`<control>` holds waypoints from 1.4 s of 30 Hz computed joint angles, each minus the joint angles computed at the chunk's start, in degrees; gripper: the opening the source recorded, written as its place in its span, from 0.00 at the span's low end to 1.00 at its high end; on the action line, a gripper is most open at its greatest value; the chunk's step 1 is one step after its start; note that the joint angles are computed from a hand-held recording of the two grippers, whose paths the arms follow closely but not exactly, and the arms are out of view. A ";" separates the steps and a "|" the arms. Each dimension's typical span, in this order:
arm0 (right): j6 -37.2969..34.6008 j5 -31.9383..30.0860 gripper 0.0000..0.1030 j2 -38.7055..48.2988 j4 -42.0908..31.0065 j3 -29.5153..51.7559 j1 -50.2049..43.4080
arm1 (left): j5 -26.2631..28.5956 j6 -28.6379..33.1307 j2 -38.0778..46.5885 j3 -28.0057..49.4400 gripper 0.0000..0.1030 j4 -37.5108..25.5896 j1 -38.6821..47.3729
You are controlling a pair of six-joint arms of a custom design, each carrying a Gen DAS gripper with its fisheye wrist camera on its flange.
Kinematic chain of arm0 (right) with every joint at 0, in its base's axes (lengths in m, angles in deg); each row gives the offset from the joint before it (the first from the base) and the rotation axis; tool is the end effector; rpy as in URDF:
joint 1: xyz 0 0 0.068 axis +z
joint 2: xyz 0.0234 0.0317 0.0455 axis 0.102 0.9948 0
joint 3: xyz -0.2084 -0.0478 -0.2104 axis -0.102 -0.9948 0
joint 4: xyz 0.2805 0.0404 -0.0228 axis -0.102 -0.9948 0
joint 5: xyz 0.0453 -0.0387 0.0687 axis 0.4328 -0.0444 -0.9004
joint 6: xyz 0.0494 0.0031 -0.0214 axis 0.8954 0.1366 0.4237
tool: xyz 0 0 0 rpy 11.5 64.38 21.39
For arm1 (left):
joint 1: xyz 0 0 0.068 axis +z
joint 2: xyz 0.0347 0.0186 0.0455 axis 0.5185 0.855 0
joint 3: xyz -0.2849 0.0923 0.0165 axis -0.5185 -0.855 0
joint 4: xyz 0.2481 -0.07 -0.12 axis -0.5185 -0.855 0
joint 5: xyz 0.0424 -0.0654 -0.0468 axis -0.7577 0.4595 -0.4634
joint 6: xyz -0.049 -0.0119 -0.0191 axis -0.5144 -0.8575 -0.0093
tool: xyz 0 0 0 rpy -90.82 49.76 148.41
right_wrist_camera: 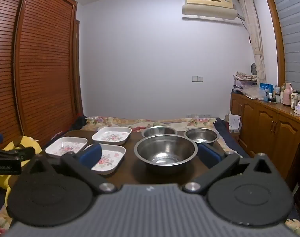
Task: Organize plates and bowls
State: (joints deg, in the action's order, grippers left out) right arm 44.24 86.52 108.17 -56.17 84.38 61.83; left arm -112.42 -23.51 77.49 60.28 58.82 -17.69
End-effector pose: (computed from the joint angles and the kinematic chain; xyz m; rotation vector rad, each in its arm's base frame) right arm 0.1261 0.1259 0.1714 0.4243 1.7621 -0.2626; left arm 0.1909 -0.1979 0.1756 0.5193 1.8368 -0.2058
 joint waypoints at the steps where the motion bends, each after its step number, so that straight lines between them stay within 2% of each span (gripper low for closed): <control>1: -0.04 0.33 1.00 0.01 -0.02 -0.05 0.09 | -0.02 0.03 0.03 -0.03 1.00 0.15 -0.03; 9: 1.74 0.57 1.00 -0.35 -2.34 0.26 0.42 | 0.23 0.06 -0.01 -0.10 1.00 0.43 0.04; 10: 0.36 0.28 1.00 1.03 0.39 0.05 -0.08 | 0.47 0.16 0.09 -0.43 1.00 0.96 0.18; 11: 2.88 0.70 1.00 0.82 -2.93 0.75 0.81 | 0.38 0.22 -0.17 -0.56 1.00 0.89 0.08; 13: 3.91 0.63 1.00 0.65 -3.56 0.47 1.02 | 0.21 0.33 -0.05 -0.44 1.00 0.95 0.06; 22: 0.75 -0.02 1.00 0.13 0.61 -1.07 -0.01 | 0.21 0.33 -0.71 -0.69 1.00 0.33 -0.04; 42: 1.76 0.00 1.00 -0.01 -0.98 -0.84 0.20 | 0.26 0.55 -0.61 -0.85 1.00 0.54 -0.06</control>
State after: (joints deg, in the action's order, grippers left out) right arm 46.00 86.52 108.16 -57.15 83.54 62.03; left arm -112.16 -22.97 76.87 59.44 59.36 -17.75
